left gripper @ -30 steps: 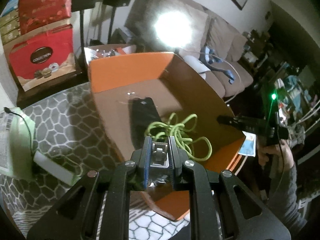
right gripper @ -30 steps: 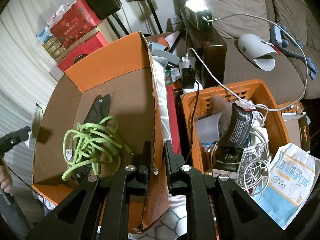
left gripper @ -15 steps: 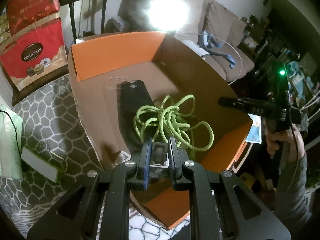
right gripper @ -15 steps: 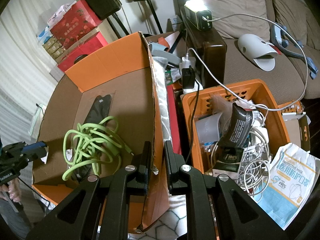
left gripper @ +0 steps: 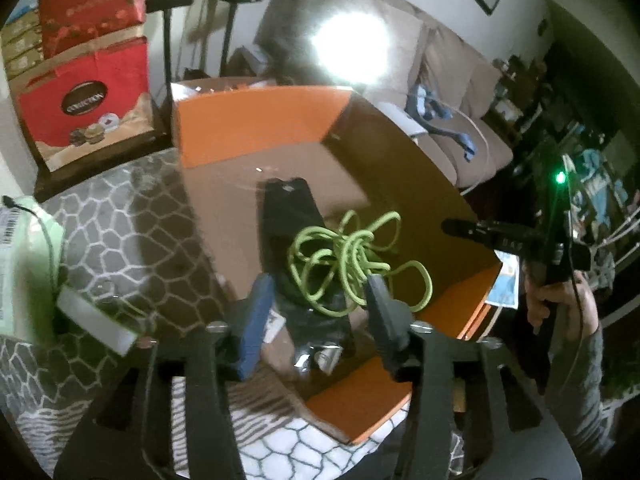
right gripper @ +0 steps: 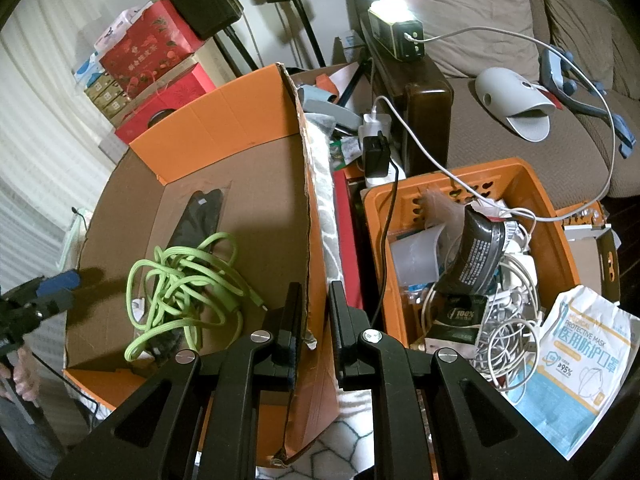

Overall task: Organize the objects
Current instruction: 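Carry the white clip with the left gripper into the orange box and release, then reach the left gripper to the white green-rimmed power bank and grasp it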

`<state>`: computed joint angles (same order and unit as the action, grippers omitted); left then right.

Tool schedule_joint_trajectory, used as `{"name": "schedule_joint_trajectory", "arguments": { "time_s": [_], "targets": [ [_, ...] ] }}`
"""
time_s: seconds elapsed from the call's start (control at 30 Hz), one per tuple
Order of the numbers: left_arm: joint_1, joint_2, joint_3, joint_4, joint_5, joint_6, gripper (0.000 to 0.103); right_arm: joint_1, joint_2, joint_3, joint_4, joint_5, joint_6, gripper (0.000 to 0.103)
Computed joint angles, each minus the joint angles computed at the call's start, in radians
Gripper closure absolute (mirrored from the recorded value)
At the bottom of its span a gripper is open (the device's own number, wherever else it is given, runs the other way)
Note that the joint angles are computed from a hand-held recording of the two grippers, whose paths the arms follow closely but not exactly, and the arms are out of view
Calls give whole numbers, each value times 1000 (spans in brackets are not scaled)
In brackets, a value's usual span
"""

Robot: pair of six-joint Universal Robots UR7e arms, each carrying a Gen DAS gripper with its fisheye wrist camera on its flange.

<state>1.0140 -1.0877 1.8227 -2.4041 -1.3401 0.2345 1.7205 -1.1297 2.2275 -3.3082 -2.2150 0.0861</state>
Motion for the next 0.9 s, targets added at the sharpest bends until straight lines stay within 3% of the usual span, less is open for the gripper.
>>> {"name": "schedule_joint_trajectory", "arguments": {
  "time_s": [0.2,0.27,0.5,0.9],
  "targets": [
    [15,-27,-3,-50,59,-10,19,0,0,-1,2,-1,0,91],
    [30,-32,-18,-43,59,-22,15,0,0,-1,2,-1,0,91],
    [66,-59,-36,-59,80,-38,3,1,1,-1,3,-3,1,91],
    [134,-41,-50,-65,195,-74,0,6,4,-11,15,-10,8,91]
  ]
}}
